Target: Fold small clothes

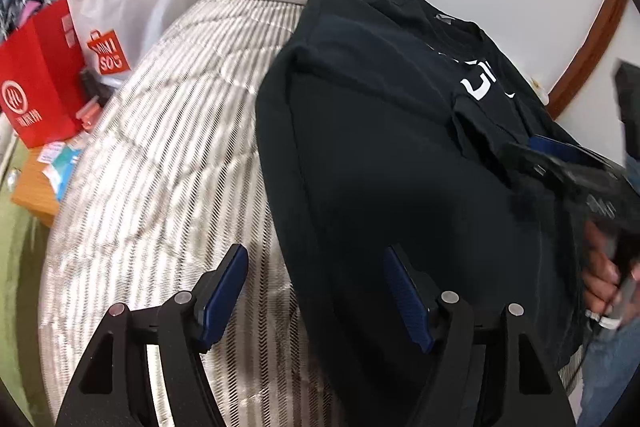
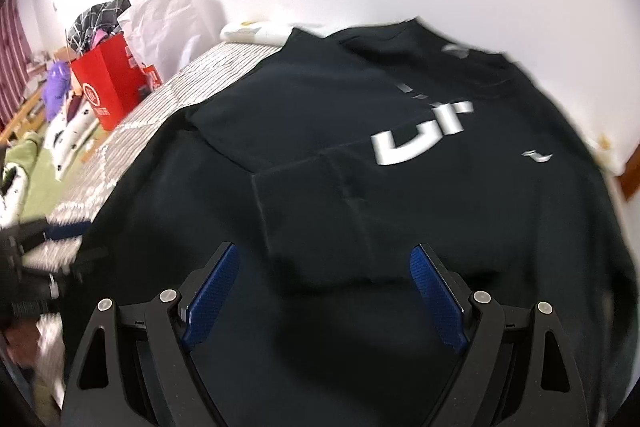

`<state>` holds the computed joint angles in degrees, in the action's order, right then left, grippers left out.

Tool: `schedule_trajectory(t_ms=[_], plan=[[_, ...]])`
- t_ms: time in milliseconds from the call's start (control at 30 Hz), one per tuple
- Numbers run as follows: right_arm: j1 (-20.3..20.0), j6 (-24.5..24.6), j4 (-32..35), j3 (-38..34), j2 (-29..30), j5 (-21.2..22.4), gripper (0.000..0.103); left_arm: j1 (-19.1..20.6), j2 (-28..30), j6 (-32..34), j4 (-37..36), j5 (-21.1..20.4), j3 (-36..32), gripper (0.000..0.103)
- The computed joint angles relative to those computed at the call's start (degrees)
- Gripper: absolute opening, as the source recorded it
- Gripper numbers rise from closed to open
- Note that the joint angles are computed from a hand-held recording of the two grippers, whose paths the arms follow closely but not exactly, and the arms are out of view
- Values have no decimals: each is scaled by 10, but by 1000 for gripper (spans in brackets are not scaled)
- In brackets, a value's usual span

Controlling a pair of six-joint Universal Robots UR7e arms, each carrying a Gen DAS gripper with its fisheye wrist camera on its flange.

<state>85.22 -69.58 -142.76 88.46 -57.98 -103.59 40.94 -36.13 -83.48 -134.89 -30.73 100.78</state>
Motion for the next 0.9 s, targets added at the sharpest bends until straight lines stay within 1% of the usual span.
schedule_trajectory(t_ms=[33,67,133,167,200,233,267,300,333,367,400,433,467,500,567,700,800,867,900], plan=[[4,16,-2,-6,12,-11,87,2,2,5,-10,2,1,70],[7,27,2,-11,22,-15,87,1,4,4,-11,13,0,70],[11,33,1,-18,37,-17,87,4,8,5,-4,12,-7,72],[14,30,-21,-14,45,-27,86,4,9,2,3,17,-9,72],[17,24,-49,-10,54,-38,81,5,12,-5,19,19,-15,72],[20,20,-66,-9,61,-47,73,8,18,-5,31,22,-27,73],[22,18,-77,-9,67,-54,72,10,21,-8,45,26,-35,73],[23,14,-82,-8,72,-57,67,11,23,-13,55,28,-40,73],[23,3,-104,-2,76,-58,55,11,24,-19,66,30,-43,74],[23,-12,-139,7,79,-59,47,11,26,-26,78,31,-47,74],[25,-31,-161,8,82,-66,34,11,27,-32,91,32,-52,74],[25,-34,-159,4,81,-64,22,10,28,-36,100,32,-54,74],[24,-22,-133,-9,78,-55,18,10,30,-36,114,32,-60,74],[20,0,-86,-29,69,-35,17,10,32,-36,126,32,-64,74],[15,22,-24,-73,62,3,16,10,37,-44,162,33,-78,74],[7,57,5,-174,77,38,16,9,39,-54,166,38,-79,74],[-5,96,45,-283,109,52,16,10,37,-55,163,36,-77,74],[-16,128,103,-375,144,49,16,10,37,-57,165,35,-79,74],[-24,143,145,-434,169,47,16,10,36,-56,164,34,-78,74]])
